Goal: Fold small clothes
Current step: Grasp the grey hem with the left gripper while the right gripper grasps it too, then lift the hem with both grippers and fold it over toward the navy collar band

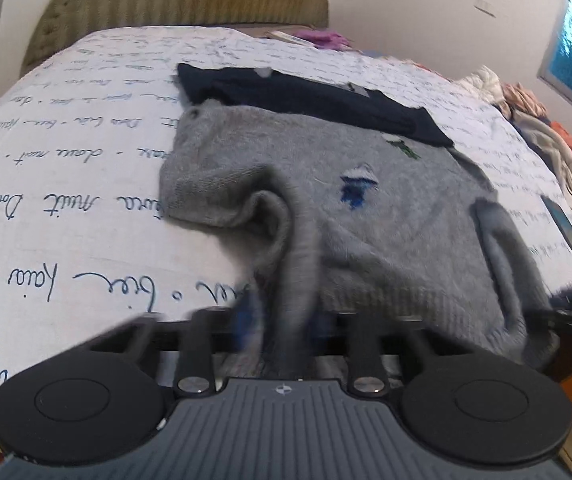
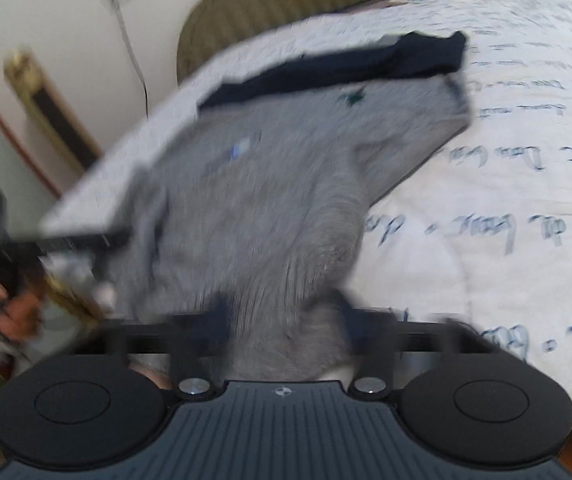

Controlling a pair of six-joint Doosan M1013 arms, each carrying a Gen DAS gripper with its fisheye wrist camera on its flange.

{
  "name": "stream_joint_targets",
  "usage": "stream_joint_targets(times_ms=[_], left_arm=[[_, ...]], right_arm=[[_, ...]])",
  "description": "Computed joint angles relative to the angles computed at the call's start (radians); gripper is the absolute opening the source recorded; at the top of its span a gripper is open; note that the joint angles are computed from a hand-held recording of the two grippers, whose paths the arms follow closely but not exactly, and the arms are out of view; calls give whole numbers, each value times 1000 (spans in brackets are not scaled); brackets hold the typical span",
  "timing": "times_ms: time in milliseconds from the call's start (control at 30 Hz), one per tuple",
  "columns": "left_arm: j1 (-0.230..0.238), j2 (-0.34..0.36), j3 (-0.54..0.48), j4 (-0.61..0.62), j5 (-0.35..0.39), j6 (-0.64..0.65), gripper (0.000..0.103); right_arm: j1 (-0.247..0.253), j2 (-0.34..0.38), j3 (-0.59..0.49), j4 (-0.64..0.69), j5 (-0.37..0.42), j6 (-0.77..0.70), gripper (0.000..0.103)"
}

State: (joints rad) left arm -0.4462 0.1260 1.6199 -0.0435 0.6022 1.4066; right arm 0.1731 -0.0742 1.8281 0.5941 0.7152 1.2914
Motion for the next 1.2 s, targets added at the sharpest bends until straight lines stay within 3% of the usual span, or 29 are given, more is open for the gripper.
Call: stream_joint_targets(times_ms=[33, 67, 100, 400, 467, 500, 600, 867, 1100, 1200], left_arm=[[-3, -3, -1, 7, 2, -7, 11], [-5, -8, -2, 11, 0, -9, 10], [-6, -15, -1, 3, -8, -3, 9], [-6, -122, 41, -220, -235, 165, 9], [-7, -123, 37, -216, -257, 142, 9], [-10, -118, 30, -154, -258, 72, 9], [-27, -88, -15, 68, -215, -152, 9], [-46, -11, -131, 306, -134, -367, 9], [-55, 96, -280, 446, -18, -432, 9], [-49, 138, -341, 439, 13, -410, 9]], right_arm=[[27, -4, 1, -77, -34, 22, 27], [39, -5, -3, -106, -40, 20, 12], [36, -9, -3, -83, -33, 13, 10], [-77, -93, 18, 350, -89, -235, 9], [-91, -104, 17, 416, -94, -287, 9], [-99, -108, 18, 442, -93, -303, 9], [-106, -108, 20, 458, -114, -294, 9], [-105, -34, -43, 463, -193, -276, 9], [-94, 47, -113, 413, -279, -221, 9], [-98, 81, -141, 414, -301, -194, 9]])
